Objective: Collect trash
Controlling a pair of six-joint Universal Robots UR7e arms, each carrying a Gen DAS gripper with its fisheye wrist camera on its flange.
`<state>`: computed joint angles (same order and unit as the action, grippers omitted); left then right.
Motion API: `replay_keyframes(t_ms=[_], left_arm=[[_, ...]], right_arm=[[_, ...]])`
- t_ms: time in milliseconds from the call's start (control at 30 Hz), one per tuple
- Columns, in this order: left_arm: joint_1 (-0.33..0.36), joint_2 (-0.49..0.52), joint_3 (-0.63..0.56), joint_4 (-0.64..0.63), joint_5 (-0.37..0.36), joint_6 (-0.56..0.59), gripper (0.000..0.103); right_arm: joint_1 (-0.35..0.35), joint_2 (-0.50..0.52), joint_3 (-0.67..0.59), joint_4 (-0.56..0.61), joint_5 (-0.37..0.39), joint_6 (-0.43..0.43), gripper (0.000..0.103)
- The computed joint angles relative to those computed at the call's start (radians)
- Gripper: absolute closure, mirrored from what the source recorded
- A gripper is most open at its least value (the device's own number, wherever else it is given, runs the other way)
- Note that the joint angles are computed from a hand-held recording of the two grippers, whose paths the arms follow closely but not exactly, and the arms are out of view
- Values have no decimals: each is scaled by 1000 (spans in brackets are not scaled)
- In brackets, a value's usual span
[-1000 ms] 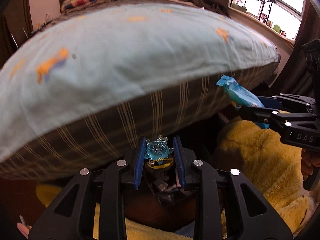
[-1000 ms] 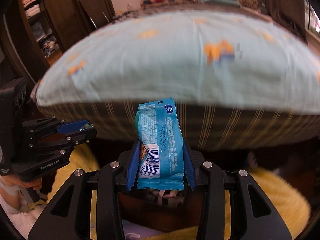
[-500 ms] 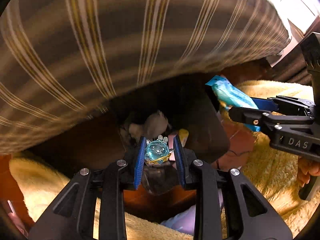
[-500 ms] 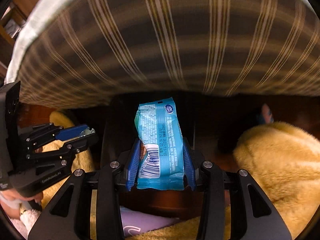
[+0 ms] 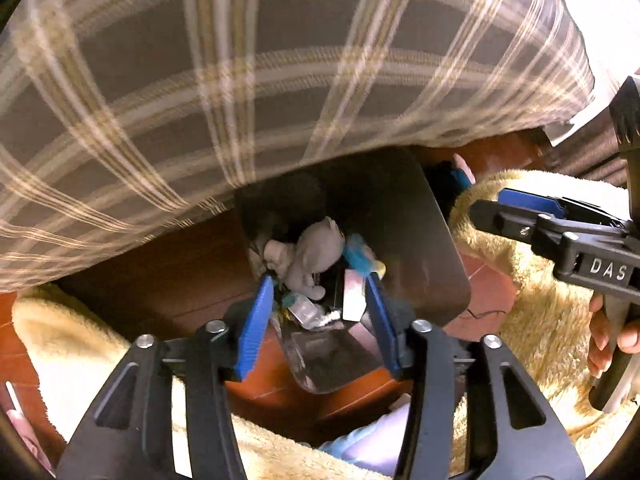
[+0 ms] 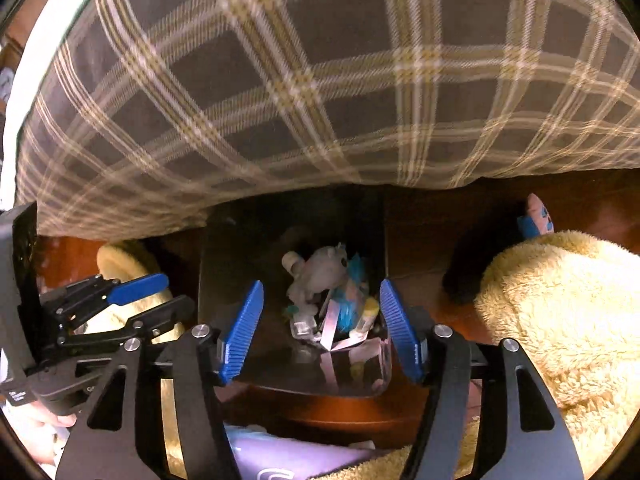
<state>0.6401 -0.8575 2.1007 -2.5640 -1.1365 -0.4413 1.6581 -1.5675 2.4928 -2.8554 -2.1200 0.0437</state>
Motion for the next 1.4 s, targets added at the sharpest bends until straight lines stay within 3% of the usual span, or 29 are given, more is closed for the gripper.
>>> replay_keyframes(t_ms=[100,233,300,400,500,633,833,1067,1200,1400], left_arm=[[-31,-48,22,-15,47,-12,35],[-86,-137,53,-50,109,-9,12],[-114,-182,59,-60,143,-4,8],[-154,-240,54,-60,179,-3,8],[-204,-276,36,-42,267,10,8],[-275,-310,19,-49,396,11,8],[-349,-346,-9,-136,515,78,8],[-407,-344,-36,-261,629,171,8],[-443,-327,-32,-260,710,173,8],[-459,-351,-7,-173,690,99,8]], right_arm=[[29,-39,-4,-16,-23,-9,26],[77,-88,-22,-26,-51,-20,3],[108,-107,-38,-21,-67,-25,3],[172,-127,-71,-18,-94,-39,3],[273,-112,-109,-62,-176,-60,3],[421,-58,-163,-192,-328,-142,3],[562,-2,-244,-340,-442,-274,3],[655,47,-319,-528,-538,-433,3],[703,101,-337,-687,-615,-544,3],[725,139,-336,-795,-689,-611,3]])
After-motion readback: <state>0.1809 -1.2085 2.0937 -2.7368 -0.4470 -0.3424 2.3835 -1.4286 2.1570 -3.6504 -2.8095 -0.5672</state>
